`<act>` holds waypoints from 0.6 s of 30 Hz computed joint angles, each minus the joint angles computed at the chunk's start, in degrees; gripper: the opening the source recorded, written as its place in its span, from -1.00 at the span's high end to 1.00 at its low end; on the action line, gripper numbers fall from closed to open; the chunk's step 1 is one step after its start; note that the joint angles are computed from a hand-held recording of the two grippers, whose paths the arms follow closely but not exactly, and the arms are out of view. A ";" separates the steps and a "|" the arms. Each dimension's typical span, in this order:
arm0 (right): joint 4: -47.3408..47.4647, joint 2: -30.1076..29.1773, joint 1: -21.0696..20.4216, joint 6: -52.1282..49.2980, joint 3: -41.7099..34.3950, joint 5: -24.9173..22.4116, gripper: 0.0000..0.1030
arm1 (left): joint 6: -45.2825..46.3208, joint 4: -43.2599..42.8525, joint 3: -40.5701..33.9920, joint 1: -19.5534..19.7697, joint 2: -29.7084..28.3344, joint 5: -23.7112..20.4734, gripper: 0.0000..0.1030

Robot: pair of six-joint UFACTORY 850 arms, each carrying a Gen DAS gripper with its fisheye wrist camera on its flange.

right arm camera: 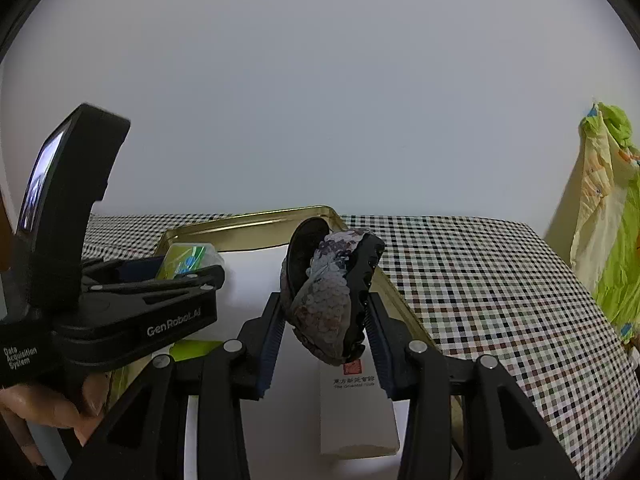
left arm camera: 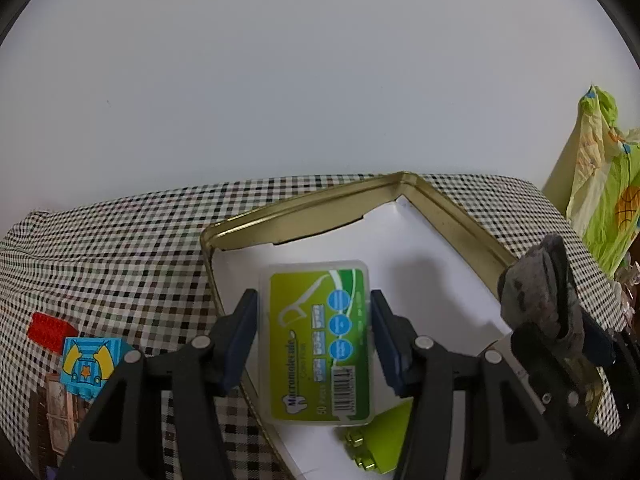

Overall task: Organize rigid objects
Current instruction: 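Lower both held items into the tin tray and open both tools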

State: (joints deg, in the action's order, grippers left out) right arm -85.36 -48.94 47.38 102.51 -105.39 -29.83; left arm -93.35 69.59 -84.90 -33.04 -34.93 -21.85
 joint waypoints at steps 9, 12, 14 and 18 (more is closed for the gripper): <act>-1.73 0.36 0.38 1.34 0.51 -1.67 -0.11 | -8.31 8.05 2.08 0.09 1.60 1.52 -0.69; -4.96 0.71 0.92 5.65 1.21 -4.61 -0.35 | -14.01 11.20 3.24 0.24 2.53 0.72 -0.99; -7.75 1.87 0.86 10.44 2.94 -4.51 -0.37 | -23.42 19.31 5.25 0.58 4.02 2.26 -0.99; -16.41 4.58 0.81 23.41 7.58 -6.69 -0.37 | -33.97 29.39 8.09 -0.07 6.11 -1.90 -0.99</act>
State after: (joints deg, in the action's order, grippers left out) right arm -101.77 -44.35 48.20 125.92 -97.81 -36.52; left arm -127.32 98.98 -76.81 -33.11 -28.82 -23.75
